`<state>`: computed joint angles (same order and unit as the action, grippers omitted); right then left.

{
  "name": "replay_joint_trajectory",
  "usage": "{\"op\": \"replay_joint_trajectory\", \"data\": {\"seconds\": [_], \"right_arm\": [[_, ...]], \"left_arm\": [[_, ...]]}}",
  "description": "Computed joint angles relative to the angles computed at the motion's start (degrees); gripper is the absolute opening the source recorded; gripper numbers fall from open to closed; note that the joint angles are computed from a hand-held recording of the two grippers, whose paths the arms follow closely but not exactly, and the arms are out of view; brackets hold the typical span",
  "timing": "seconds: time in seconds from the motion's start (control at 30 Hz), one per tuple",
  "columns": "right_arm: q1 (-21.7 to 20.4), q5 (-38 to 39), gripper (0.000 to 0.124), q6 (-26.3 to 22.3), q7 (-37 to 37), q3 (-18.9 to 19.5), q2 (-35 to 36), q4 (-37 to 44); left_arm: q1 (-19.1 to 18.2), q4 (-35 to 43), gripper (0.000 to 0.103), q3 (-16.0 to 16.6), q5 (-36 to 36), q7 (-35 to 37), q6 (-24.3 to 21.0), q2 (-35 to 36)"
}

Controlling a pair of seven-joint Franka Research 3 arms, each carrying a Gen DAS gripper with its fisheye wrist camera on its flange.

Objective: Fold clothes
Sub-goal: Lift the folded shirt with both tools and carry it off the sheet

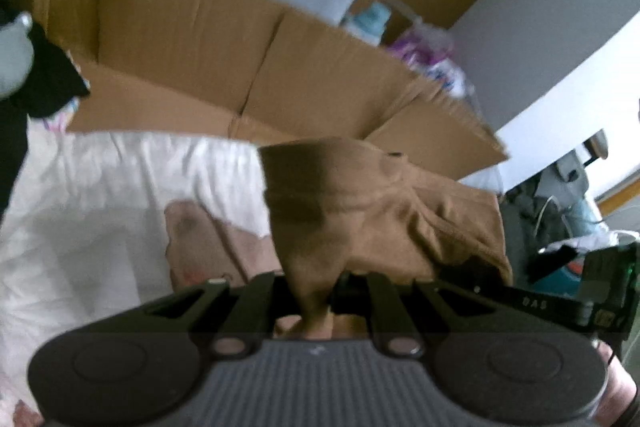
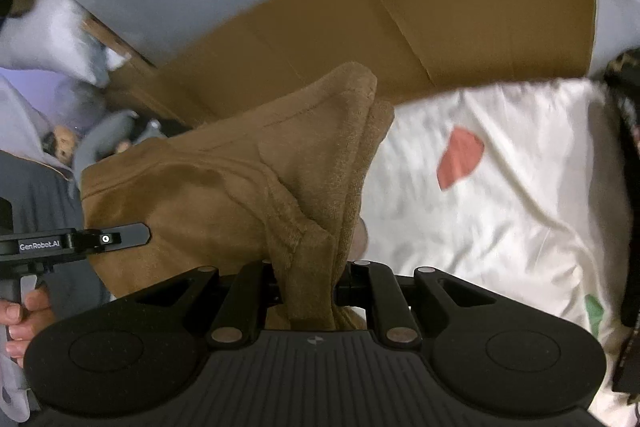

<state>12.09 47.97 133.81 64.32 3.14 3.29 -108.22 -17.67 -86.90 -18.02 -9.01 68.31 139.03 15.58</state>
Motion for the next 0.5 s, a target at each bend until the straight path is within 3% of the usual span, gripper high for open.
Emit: {"op": "replay_joint_trajectory", "data": {"seconds": [0.2, 0.5], "right_arm": [[-0.1, -1.4, 0.011, -1.9, 1.9, -0.8, -4.0, 3.6], [0.3, -6.7, 0.012, -5.7, 5.7, -1.7, -8.1, 12.1]], "left_arm": [[-2.3, 5.2, 0.007, 1.0, 5.4, -5.9, -3.5, -2.7], [-6.2, 19.2, 0.007, 1.4, 14.0, -11.4, -12.1, -2.8]]}}
